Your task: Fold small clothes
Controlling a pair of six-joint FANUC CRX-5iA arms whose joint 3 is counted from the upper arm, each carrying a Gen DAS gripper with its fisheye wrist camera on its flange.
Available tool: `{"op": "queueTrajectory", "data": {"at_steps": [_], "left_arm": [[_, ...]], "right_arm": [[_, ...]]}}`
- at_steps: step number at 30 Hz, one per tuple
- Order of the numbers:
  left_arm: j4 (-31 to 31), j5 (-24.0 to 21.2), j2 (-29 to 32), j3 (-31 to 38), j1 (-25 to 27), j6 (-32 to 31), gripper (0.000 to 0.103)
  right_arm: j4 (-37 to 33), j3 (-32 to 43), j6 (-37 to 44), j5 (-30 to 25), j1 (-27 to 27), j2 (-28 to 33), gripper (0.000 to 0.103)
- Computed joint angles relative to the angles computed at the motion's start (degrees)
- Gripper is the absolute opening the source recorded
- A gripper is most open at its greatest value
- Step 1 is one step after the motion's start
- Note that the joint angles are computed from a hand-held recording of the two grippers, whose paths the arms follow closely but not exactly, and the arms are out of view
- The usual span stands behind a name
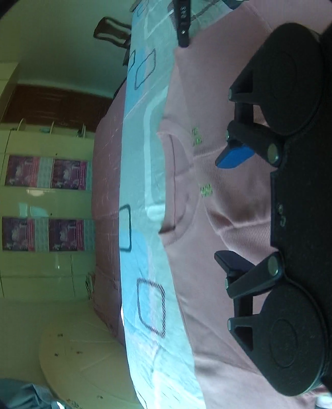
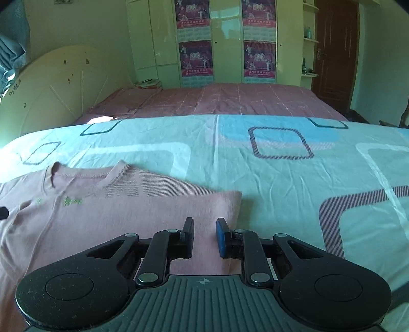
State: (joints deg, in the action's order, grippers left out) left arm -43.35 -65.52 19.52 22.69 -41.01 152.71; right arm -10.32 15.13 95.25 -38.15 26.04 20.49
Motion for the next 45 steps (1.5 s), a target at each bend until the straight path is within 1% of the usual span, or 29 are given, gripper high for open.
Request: {"op": "queueTrajectory", "data": {"at_steps": [2, 3, 4, 7, 10, 12, 13, 14, 16, 17, 20, 22, 23, 24, 25, 27, 28, 29, 30, 31, 32, 34, 36, 38, 41, 42, 43, 44, 45], "left_arm": [[5.45, 2.06, 2.27, 0.97, 2.78, -4.62, 0.07], [7.4, 1.26, 3.71, 1.68, 3.71, -5.73, 0.074], [6.35, 1.71, 3.74, 1.31, 3.46, -5.79, 0.08], [5.72, 1.37, 3.02, 0.65, 2.84, -6.41, 0.077], [3.08, 1.1, 0.31, -1.65, 0.44, -3.23, 0.077], [2.68, 1.36, -1.31, -3.47, -0.91, -1.31, 0.076], [4.02, 1.79, -1.7, -4.32, -0.91, -2.23, 0.076], [6.68, 0.98, -1.04, -3.99, -0.35, -4.95, 0.077], [5.79, -0.43, -0.57, -3.25, -1.18, -6.38, 0.077], [5.76, -1.32, -0.41, -2.43, -1.38, -6.39, 0.075], [2.18, -0.76, -1.43, -2.48, -3.48, -3.03, 0.074], [2.5, -0.27, -1.57, -2.83, -3.78, -2.76, 0.074], [4.81, -0.01, -1.23, -2.98, -3.0, -4.18, 0.074], [6.63, -0.27, -0.59, -3.01, -2.4, -5.3, 0.075], [5.45, 0.16, -0.54, -3.55, -2.92, -5.37, 0.078], [5.24, -0.9, -0.48, -2.83, -3.17, -5.0, 0.078], [4.83, -0.9, -0.87, -2.9, -3.39, -3.79, 0.075], [4.3, -0.54, -1.27, -3.3, -3.62, -2.93, 0.076], [5.1, -0.31, -1.34, -3.64, -3.33, -3.5, 0.077], [6.27, -0.55, -0.95, -3.62, -2.95, -5.1, 0.077], [5.48, -0.52, -0.76, -3.71, -3.38, -6.28, 0.078], [5.99, -0.7, -1.0, -3.62, -3.27, -6.62, 0.078], [5.92, 1.02, -2.83, -5.52, -3.0, -3.69, 0.078], [4.37, 0.62, -4.72, -7.32, -3.46, 0.77, 0.078], [1.44, -2.71, -8.76, -10.86, -4.68, 7.75, 0.078], [0.22, -4.01, -10.61, -12.54, -5.27, 10.29, 0.078], [-1.24, -5.74, -12.66, -14.37, -6.02, 13.14, 0.078], [-2.76, -7.72, -14.87, -16.36, -6.86, 16.01, 0.078], [-4.14, -10.11, -17.01, -18.22, -7.73, 18.7, 0.078]], "right_arm": [[5.07, 5.94, -4.09, -5.65, 0.67, 5.3, 0.019], [5.08, 7.01, -4.32, -6.11, 0.44, 6.31, 0.019], [4.38, 8.06, -4.2, -7.15, 0.11, 6.76, 0.019], [5.26, 6.05, -2.12, -8.27, 0.37, 4.89, 0.019], [3.15, 0.57, 1.65, -8.78, 0.2, -0.29, 0.02], [1.69, -4.19, 3.27, -8.14, 0.12, -4.14, 0.02], [0.34, -6.47, 4.36, -7.7, -0.09, -5.73, 0.019], [0.11, -9.19, 4.99, -5.27, -0.1, -7.31, 0.019], [0.58, -11.03, 3.64, -3.95, 0.16, -9.08, 0.02], [-0.7, -12.07, 3.13, -2.45, -0.02, -10.65, 0.02], [-2.53, -15.75, 2.21, 0.96, 0.47, -14.88, 0.019], [-0.48, -17.24, 0.43, -0.62, 1.72, -15.5, 0.019], [1.75, -17.73, -1.75, -2.1, 2.53, -14.98, 0.019], [2.29, -19.4, -2.62, -0.59, 2.8, -15.32, 0.019], [2.48, -20.33, -3.32, 0.49, 2.91, -15.84, 0.019], [4.08, -20.39, -6.52, 0.68, 3.37, -16.3, 0.019], [3.33, -21.19, -6.57, 2.21, 3.25, -17.39, 0.019], [3.01, -22.14, -6.3, 3.71, 3.26, -18.32, 0.019], [4.85, -23.05, -7.58, 4.29, 3.76, -18.57, 0.019], [6.25, -22.49, -8.47, 1.88, 4.07, -17.56, 0.019], [4.65, -22.21, -6.85, 1.11, 3.72, -17.12, 0.019], [6.57, -22.73, -7.97, 1.33, 4.4, -17.48, 0.019], [5.81, -22.54, -9.08, 1.37, 4.38, -18.33, 0.019], [4.53, -23.57, -10.08, 2.74, 4.35, -19.9, 0.019], [10.64, -27.42, -17.0, 5.62, 6.48, -22.38, 0.021], [11.33, -27.95, -18.17, 5.62, 6.89, -22.86, 0.031], [12.24, -28.69, -19.75, 5.86, 7.36, -23.41, 0.048], [12.76, -29.26, -20.95, 6.16, 7.73, -23.88, 0.052], [11.97, -29.11, -20.91, 5.91, 7.88, -24.03, 0.052]]}}
